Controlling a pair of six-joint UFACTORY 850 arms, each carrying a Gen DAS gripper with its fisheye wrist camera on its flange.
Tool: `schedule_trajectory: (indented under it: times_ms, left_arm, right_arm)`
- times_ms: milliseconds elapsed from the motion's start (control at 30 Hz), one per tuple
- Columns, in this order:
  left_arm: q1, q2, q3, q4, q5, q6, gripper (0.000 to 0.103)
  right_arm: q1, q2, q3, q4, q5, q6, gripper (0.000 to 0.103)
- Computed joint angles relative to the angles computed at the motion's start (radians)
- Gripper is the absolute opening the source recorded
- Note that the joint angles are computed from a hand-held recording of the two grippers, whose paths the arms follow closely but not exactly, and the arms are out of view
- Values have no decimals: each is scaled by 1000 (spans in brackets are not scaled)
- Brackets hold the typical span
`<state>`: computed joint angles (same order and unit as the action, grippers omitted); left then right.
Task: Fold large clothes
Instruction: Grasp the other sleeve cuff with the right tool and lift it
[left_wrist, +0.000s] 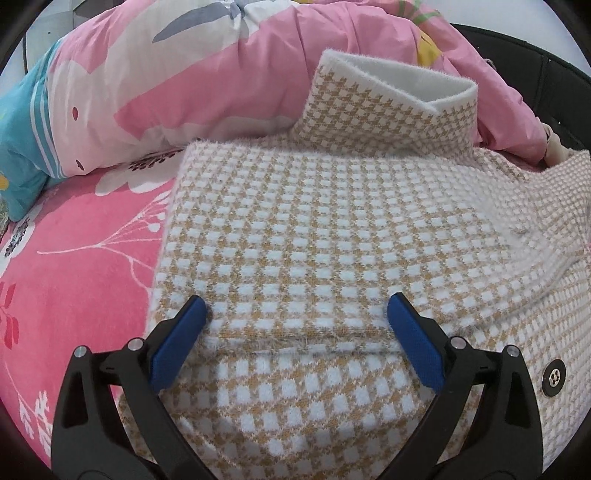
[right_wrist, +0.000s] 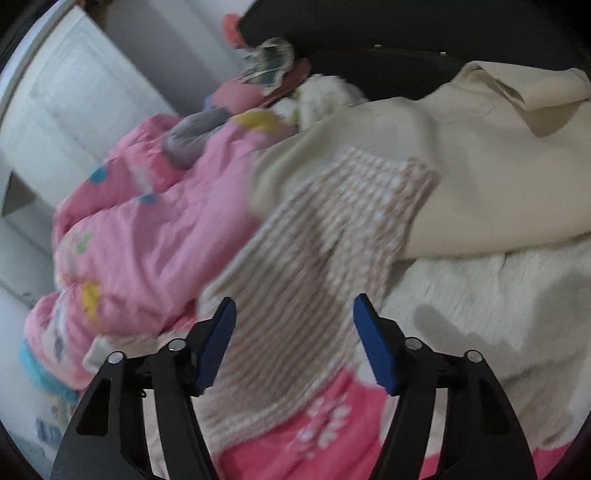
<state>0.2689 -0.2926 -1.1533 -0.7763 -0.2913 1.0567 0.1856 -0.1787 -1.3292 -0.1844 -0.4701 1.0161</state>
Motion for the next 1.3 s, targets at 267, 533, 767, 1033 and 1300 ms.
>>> schedule_trajectory:
  times_ms: [267, 533, 767, 1033, 1300]
  left_arm:
    - [-2, 5, 8, -5, 10, 10, 95]
    - [-6, 2, 6, 2, 10, 0, 95]
    - [-4, 1, 6, -5, 9, 8, 95]
    - [-5, -2, 4, -2, 7, 2, 95]
    - [-5, -2, 3, -6, 5, 5, 95]
  right_arm:
    - [-36, -45, -2, -105, -27, 155, 48]
    - [-62, -74, -19, -105, -25, 137, 32]
    - [-59, -37, 20, -117, 21, 147, 23]
    - [-57, -84, -30, -147, -36, 188, 27]
    - [15, 20, 30, -345, 22, 302, 20]
